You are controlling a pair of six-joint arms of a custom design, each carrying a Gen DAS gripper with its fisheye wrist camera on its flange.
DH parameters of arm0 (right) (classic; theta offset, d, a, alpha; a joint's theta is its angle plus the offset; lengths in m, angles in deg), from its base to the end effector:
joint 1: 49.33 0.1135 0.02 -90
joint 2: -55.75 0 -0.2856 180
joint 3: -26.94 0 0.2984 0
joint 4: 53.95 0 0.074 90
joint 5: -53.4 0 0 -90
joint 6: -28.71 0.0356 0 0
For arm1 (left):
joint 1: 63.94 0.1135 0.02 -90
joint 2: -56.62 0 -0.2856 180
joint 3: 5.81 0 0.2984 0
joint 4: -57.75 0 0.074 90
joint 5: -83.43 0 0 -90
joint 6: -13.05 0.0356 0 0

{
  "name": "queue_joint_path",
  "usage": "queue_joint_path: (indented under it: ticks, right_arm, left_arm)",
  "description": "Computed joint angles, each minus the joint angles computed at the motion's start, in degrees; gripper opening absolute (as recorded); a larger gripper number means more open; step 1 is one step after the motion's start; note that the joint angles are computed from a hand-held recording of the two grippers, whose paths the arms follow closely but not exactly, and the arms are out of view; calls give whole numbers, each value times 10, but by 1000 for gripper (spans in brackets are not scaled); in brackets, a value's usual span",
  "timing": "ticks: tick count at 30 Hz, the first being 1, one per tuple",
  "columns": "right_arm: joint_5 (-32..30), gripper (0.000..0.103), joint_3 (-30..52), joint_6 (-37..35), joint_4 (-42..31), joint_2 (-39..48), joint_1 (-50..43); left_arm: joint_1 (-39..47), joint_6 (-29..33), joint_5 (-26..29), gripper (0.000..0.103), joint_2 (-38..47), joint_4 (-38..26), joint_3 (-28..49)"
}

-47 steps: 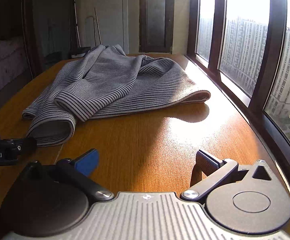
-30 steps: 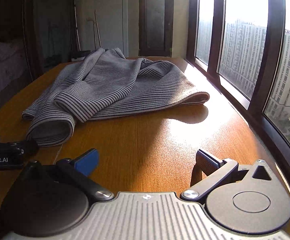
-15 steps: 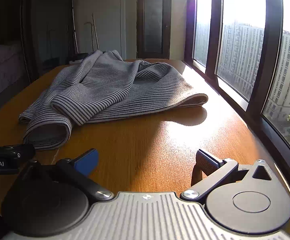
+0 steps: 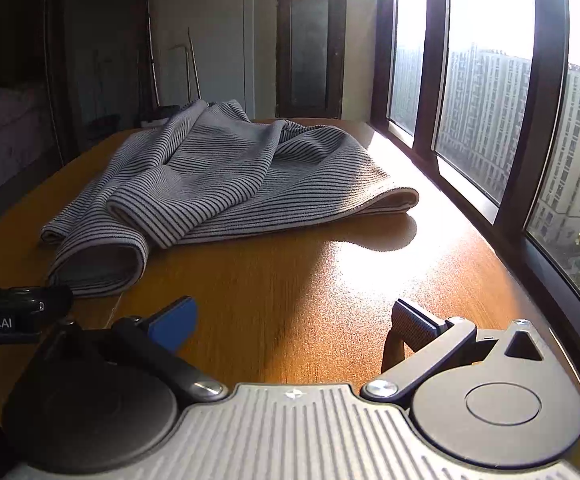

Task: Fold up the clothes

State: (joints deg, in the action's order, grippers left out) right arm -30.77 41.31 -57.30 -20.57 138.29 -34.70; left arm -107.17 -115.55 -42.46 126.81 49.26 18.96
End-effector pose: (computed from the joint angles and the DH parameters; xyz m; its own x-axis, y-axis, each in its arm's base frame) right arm 0.1787 0.0429 0.0573 -0.5626 -0.0753 -0.8233 -0.1317 0.9913 -0.0007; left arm 0.1551 -0.1171 0.0866 -0.6494 -0.0833 -0.7559 -0.1303 0.9915 0.0027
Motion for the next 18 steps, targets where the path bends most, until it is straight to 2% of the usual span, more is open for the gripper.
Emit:
queue_joint_path:
  ticks: [18]
  right_arm:
    - [0, 103, 4, 3, -20, -9, 0]
  left_arm:
    - [-7, -9, -3, 103, -15, -13, -6]
